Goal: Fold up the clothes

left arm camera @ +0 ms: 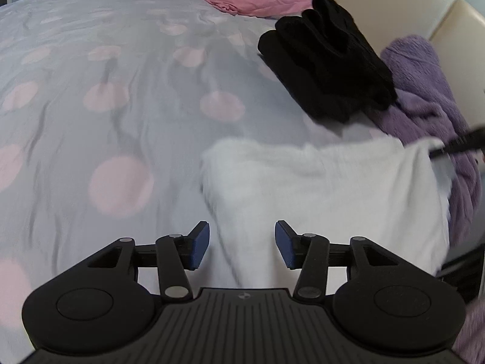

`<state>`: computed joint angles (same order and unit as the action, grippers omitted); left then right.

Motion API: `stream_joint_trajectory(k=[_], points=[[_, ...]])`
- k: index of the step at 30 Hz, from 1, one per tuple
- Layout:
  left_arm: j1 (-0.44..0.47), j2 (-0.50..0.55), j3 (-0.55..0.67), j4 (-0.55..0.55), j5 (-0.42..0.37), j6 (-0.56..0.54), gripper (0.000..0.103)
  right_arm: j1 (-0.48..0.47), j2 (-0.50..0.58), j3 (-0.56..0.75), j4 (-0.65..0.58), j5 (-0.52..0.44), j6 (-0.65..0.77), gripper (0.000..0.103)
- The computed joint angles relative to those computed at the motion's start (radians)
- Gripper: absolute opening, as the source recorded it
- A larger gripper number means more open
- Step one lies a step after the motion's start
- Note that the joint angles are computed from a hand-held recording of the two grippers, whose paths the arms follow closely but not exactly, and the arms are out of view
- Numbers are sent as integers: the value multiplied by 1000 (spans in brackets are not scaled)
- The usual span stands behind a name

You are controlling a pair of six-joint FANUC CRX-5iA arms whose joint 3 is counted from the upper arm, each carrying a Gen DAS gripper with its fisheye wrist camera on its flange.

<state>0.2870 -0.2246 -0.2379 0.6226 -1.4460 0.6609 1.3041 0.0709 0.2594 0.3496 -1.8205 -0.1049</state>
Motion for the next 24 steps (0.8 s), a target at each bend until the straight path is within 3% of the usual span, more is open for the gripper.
stream_joint_trajectory(k=[5, 7, 8, 10, 17, 24], points=[[-99, 83, 51, -29, 85, 68, 47, 17, -30, -27, -12, 21, 6, 15], [-108, 106, 61, -28, 82, 86, 33, 29, -35, -30, -15, 21, 6, 15], [-112, 117, 64, -27, 81, 94, 15, 34, -37, -31, -15, 21, 5, 15], [-95, 109, 44, 1, 84, 75, 7, 46, -39, -23, -16, 16, 6, 15], [10, 52, -46, 164, 112, 68, 5, 86, -26, 26, 76, -18, 61, 15], [-44, 102, -11, 103, 160, 141, 5, -55, 9, -19, -3, 17, 116, 15]])
